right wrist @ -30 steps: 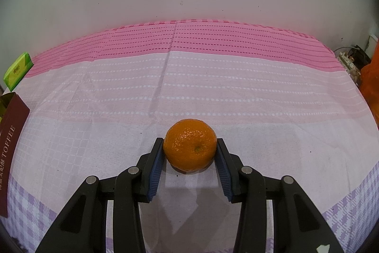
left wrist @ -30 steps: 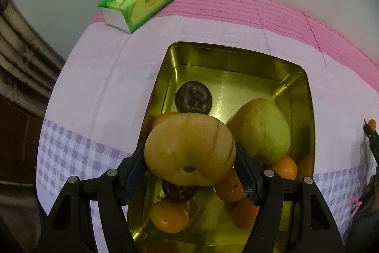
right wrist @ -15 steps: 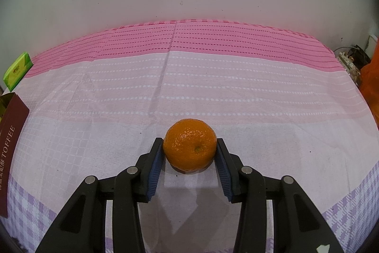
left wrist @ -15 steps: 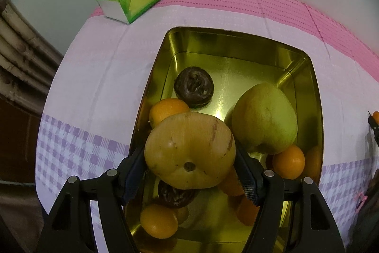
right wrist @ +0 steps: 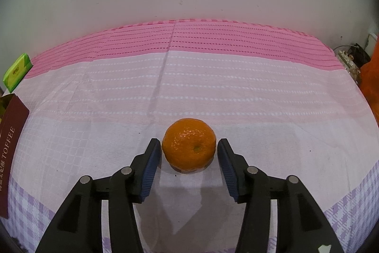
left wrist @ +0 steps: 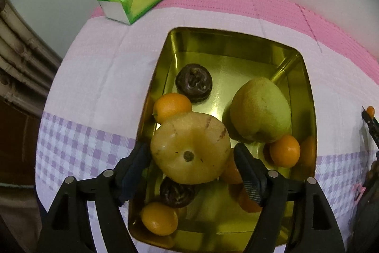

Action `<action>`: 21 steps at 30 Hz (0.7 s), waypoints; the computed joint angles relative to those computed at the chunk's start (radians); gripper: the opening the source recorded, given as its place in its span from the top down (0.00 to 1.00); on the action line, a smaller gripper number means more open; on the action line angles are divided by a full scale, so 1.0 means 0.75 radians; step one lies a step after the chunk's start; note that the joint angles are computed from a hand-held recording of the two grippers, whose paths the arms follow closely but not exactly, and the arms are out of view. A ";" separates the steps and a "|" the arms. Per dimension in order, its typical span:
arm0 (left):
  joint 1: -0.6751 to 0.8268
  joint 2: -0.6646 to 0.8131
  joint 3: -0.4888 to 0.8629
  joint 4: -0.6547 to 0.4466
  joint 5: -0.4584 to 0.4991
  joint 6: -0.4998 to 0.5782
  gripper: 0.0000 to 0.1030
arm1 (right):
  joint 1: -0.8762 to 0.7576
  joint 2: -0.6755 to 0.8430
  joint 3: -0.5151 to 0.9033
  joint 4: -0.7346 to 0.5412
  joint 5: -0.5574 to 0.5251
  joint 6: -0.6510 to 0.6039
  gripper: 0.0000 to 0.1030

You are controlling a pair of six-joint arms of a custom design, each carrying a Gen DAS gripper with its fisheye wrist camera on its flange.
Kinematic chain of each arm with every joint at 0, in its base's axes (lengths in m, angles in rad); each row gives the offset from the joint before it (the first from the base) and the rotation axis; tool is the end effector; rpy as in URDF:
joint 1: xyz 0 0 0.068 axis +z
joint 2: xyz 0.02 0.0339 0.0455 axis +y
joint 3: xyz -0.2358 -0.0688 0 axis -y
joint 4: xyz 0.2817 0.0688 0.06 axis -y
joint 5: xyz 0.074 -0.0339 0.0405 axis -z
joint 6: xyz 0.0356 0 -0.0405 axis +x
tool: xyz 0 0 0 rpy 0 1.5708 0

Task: Organize fruits
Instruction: 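Carry the pale yellow pear-apple into the gold tin and open the left tool, then carry the tangerine into the gold tin and open the right tool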

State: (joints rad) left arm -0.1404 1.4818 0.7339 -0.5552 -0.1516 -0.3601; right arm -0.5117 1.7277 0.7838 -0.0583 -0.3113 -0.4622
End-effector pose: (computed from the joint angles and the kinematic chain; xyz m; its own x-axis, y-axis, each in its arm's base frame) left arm 0.2733 -0.0332 0.0955 -0.9285 -0.2206 -0.2989 -0.2440 0.9688 0.0431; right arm 0.2920 -0.1515 0.0626 -0.8014 -0.0368 -0.5970 -0.0391 0.9992 -0.0091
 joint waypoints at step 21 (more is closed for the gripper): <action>-0.041 -0.385 -0.191 -0.066 -0.144 -0.024 0.23 | -0.011 -0.004 0.052 -0.100 -0.011 0.034 0.63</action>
State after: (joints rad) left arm -0.1713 1.1932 0.5904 -0.6051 -0.2597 -0.3784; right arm -0.5201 1.7246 0.8227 -0.1336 -0.3194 -0.4367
